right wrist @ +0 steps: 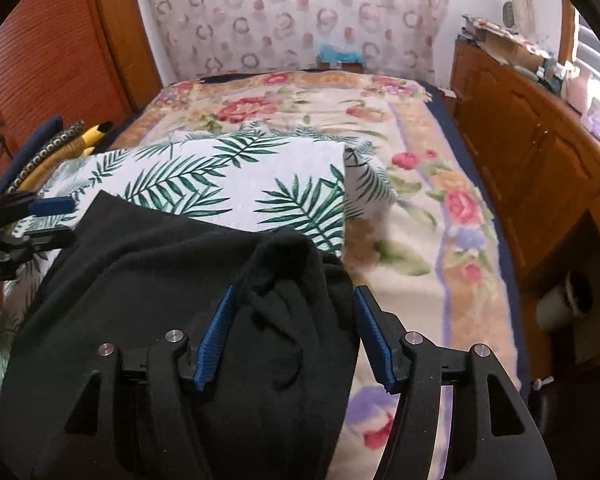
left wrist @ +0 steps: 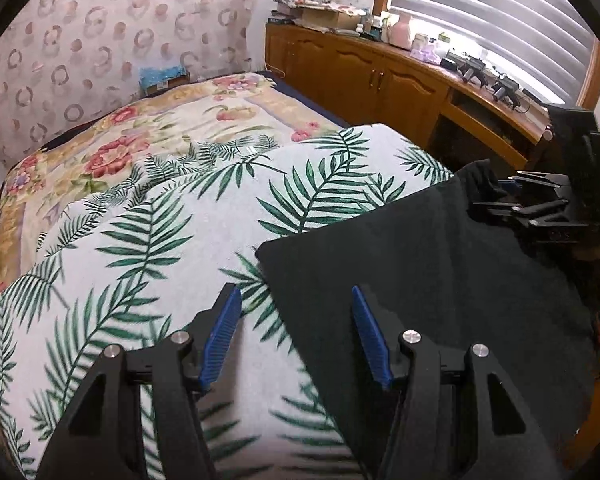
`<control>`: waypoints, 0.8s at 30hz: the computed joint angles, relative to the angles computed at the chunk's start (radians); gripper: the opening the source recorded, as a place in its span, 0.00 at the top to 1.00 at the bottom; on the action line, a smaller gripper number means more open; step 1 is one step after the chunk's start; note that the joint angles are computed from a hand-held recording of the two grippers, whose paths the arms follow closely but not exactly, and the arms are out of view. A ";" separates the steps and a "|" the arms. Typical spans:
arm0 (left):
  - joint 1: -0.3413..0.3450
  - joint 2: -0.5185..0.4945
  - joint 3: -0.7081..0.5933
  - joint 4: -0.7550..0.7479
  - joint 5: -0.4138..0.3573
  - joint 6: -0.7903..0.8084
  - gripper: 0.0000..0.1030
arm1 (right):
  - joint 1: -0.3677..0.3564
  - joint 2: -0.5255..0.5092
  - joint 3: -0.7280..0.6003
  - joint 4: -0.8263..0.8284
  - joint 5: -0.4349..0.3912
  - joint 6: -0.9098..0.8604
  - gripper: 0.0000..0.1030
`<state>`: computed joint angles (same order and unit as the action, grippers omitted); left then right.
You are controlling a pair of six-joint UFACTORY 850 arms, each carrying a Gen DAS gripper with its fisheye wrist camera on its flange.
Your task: Fold small clothes
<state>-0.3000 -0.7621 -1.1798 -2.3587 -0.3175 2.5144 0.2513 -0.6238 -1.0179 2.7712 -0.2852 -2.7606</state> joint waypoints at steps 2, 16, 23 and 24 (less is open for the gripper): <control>-0.003 -0.017 -0.022 0.028 0.012 -0.024 0.45 | 0.001 -0.001 0.004 -0.005 -0.015 -0.013 0.43; -0.006 -0.034 -0.038 0.078 -0.040 -0.057 0.67 | 0.018 0.014 0.034 0.049 -0.071 -0.168 0.87; -0.006 0.014 0.013 0.015 -0.082 0.022 0.97 | 0.007 0.046 0.086 0.041 -0.175 -0.170 0.93; -0.007 0.033 0.033 -0.007 -0.101 0.049 0.97 | 0.009 0.062 0.104 0.063 -0.199 -0.191 0.94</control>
<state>-0.3067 -0.7293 -1.1464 -2.3657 -0.4181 2.5633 0.2603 -0.5615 -0.9136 2.8342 -0.4845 -2.9513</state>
